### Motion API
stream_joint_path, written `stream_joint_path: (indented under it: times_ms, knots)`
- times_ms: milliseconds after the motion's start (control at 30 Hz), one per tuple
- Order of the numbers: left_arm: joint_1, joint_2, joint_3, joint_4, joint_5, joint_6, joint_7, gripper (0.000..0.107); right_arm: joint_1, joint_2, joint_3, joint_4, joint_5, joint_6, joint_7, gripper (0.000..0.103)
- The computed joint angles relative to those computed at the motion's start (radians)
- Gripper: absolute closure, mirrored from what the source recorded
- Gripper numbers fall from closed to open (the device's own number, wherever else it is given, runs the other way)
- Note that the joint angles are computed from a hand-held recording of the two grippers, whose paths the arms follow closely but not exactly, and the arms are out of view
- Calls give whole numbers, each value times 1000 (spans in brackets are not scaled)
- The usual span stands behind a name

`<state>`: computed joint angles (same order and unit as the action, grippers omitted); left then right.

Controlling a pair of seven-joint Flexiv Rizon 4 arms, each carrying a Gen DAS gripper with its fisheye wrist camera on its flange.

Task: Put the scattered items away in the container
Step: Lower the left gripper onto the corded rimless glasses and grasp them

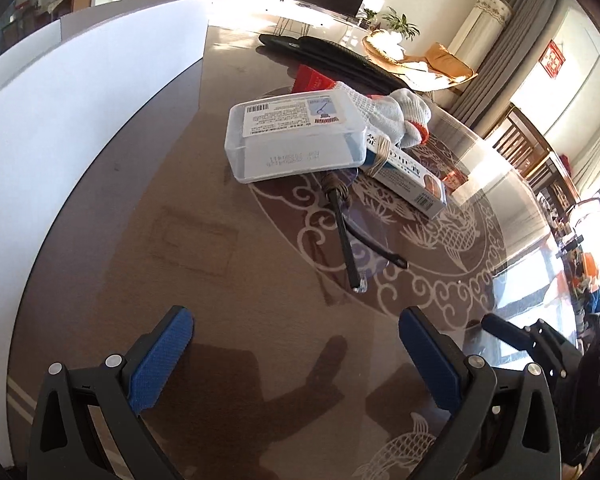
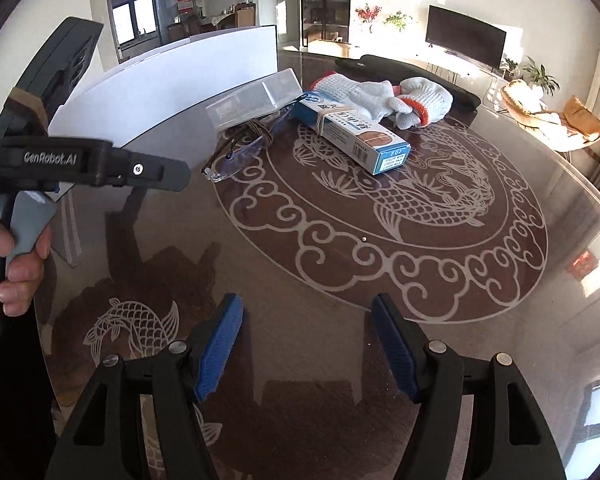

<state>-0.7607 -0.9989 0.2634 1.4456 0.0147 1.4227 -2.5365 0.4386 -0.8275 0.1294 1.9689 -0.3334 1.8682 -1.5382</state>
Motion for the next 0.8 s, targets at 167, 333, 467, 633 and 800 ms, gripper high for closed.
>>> stream_joint_path:
  times_ms: [167, 333, 467, 633, 800]
  knots:
    - [22, -90, 17, -256, 18, -269, 55, 4, 16, 0, -15, -8, 16, -5, 9, 34]
    - [70, -169, -24, -455, 52, -406, 69, 4, 25, 7, -17, -11, 19, -14, 14, 34]
    - [105, -149, -89, -432, 75, -389, 40, 4, 13, 5, -5, -15, 13, -18, 15, 34]
    - [117, -109, -135, -271, 51, -118, -23, 4, -28, 1, 35, -17, -6, -21, 19, 34]
    - [54, -164, -12, -381, 2, -200, -124, 4, -118, -16, 122, -31, -51, -36, 31, 34]
